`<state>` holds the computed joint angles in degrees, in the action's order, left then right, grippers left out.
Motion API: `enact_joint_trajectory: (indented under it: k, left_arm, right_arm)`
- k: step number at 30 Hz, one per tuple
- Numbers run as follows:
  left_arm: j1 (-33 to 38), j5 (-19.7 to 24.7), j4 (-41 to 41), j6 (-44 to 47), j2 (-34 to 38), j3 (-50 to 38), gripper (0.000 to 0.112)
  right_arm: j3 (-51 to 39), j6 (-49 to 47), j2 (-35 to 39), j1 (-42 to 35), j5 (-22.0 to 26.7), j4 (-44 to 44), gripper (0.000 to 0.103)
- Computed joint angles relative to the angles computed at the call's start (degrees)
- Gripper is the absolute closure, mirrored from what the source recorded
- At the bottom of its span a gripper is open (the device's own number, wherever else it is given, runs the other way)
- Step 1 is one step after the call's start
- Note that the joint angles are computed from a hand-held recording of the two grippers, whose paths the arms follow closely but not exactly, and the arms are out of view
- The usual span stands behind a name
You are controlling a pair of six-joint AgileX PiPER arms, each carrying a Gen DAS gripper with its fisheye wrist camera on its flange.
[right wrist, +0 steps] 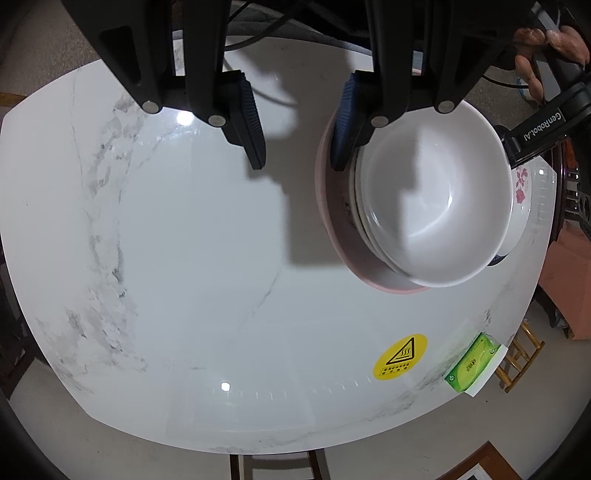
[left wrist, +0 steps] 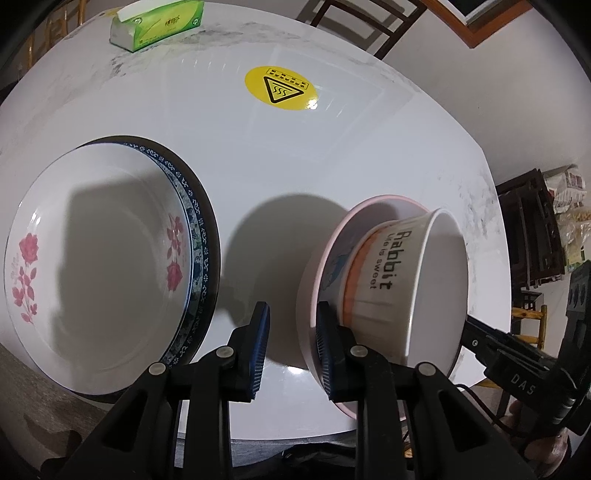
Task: Organize plates and bowls
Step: 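Grasp the rim of the pink bowl holding the nested bowls, left gripper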
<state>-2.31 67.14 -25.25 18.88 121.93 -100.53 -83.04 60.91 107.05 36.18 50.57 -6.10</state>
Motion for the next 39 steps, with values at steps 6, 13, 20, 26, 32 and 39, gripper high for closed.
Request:
enact_joint_trajectory:
  k: [6,13,20,26,32,39]
  left_arm:
    - [0.56,0.31,-2.31,0.4,0.56,-0.4,0.102]
    - [-0.27,-0.71,-2.28,-0.23,0.44,-0.36,0.106]
    - [-0.68,-1.75,-1.8,0.58,-0.06,0.36,0.106]
    - [-0.75,-1.98,-1.49,0.79,-0.31,0.57,0.106]
    - [-0.95,-2.01,-1.42,1.04,-0.27,0.52,0.106]
    - [-1.18,-2.13,-1.39,1.27,-0.32,0.81,0.106]
  right_arm:
    - [2.51,-0.26,-0.89,-0.57,-3.93,1.71,0.072]
    - [2.54,-2.04,-0.86,-0.42,-6.64,3.64,0.092]
    - [2.57,-1.44,-0.76,-0.46,-7.08,3.38,0.092]
    - [1.31,-0.33,-0.08,0.21,-5.75,2.12,0.092]
    - [0.49,-0.5,0.26,0.35,-4.64,1.95,0.093]
    - [-0.58,-0.24,0.56,0.54,-3.49,1.37,0.093]
